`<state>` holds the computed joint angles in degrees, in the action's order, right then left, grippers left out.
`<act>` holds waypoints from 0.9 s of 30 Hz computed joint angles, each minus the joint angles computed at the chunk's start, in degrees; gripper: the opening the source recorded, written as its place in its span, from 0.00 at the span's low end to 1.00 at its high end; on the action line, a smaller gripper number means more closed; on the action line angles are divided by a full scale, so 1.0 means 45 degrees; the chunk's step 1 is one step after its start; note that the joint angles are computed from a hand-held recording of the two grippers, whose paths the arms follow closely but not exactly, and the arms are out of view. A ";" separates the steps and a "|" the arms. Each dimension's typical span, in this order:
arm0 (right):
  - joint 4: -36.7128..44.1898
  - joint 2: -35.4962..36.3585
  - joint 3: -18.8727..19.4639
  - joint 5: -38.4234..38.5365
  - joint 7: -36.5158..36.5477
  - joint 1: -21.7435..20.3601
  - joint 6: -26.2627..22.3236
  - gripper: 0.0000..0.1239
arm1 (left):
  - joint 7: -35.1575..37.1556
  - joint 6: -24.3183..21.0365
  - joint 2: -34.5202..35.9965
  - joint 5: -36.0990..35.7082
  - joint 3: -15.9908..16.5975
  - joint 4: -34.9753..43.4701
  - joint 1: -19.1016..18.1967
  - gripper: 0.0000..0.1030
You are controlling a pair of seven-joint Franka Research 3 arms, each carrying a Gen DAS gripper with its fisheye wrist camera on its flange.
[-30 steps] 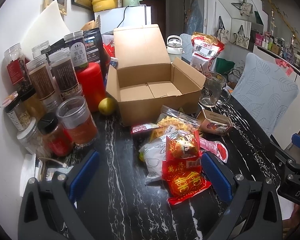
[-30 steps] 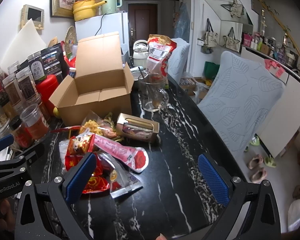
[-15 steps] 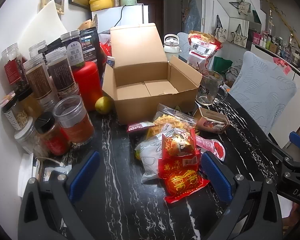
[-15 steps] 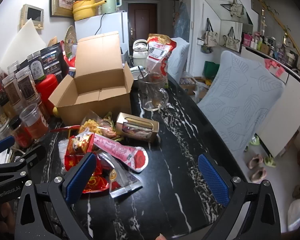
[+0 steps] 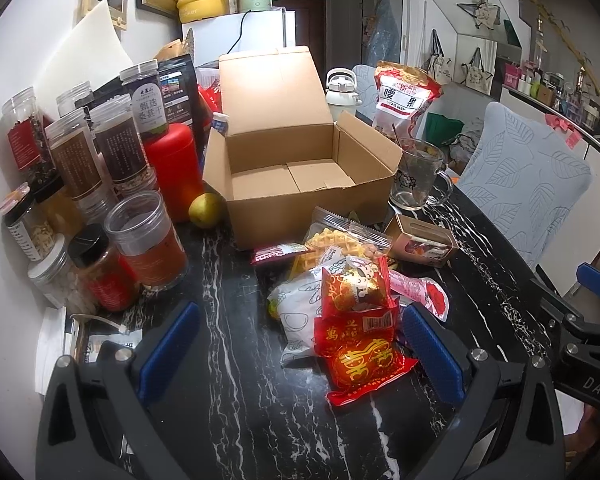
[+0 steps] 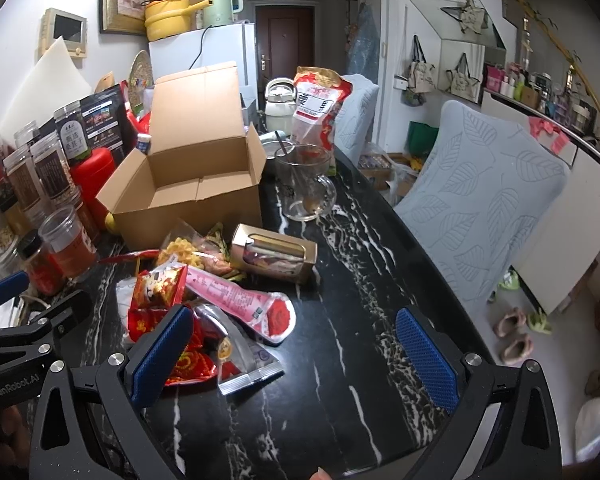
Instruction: Organize snacks
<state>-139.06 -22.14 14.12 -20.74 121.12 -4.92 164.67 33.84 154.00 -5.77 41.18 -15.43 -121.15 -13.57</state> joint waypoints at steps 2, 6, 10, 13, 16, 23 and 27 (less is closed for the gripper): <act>-0.0003 -0.0001 -0.0006 -0.0010 0.0001 -0.0001 0.0009 0.83 | 0.0000 0.0000 0.0000 0.0000 0.0001 0.0000 -0.0001 1.00; -0.0005 -0.0022 -0.0055 0.0044 -0.0066 0.0041 -0.0023 0.83 | 0.0056 -0.0001 -0.0006 -0.0071 0.0001 -0.0006 -0.0020 1.00; -0.0012 -0.0015 -0.0026 0.0033 -0.0036 0.0021 -0.0012 0.83 | 0.0053 -0.0019 0.0004 -0.0068 -0.0013 0.0002 -0.0032 1.00; -0.0010 -0.0013 -0.0010 0.0018 -0.0029 0.0009 -0.0003 0.83 | 0.0033 -0.0024 0.0013 -0.0054 -0.0018 0.0011 -0.0035 1.00; 0.0007 -0.0012 -0.0010 0.0029 -0.0033 0.0018 -0.0024 0.83 | 0.0066 -0.0008 0.0012 -0.0073 -0.0008 0.0006 -0.0038 1.00; 0.0048 -0.0007 -0.0006 0.0015 -0.0010 0.0035 -0.0070 0.83 | 0.0155 0.0030 0.0025 -0.0161 0.0006 -0.0006 -0.0056 1.00; 0.0072 -0.0001 -0.0017 0.0012 -0.0004 0.0048 -0.0080 0.83 | 0.0192 0.0091 -0.0006 -0.0270 0.0020 -0.0076 -0.0052 1.00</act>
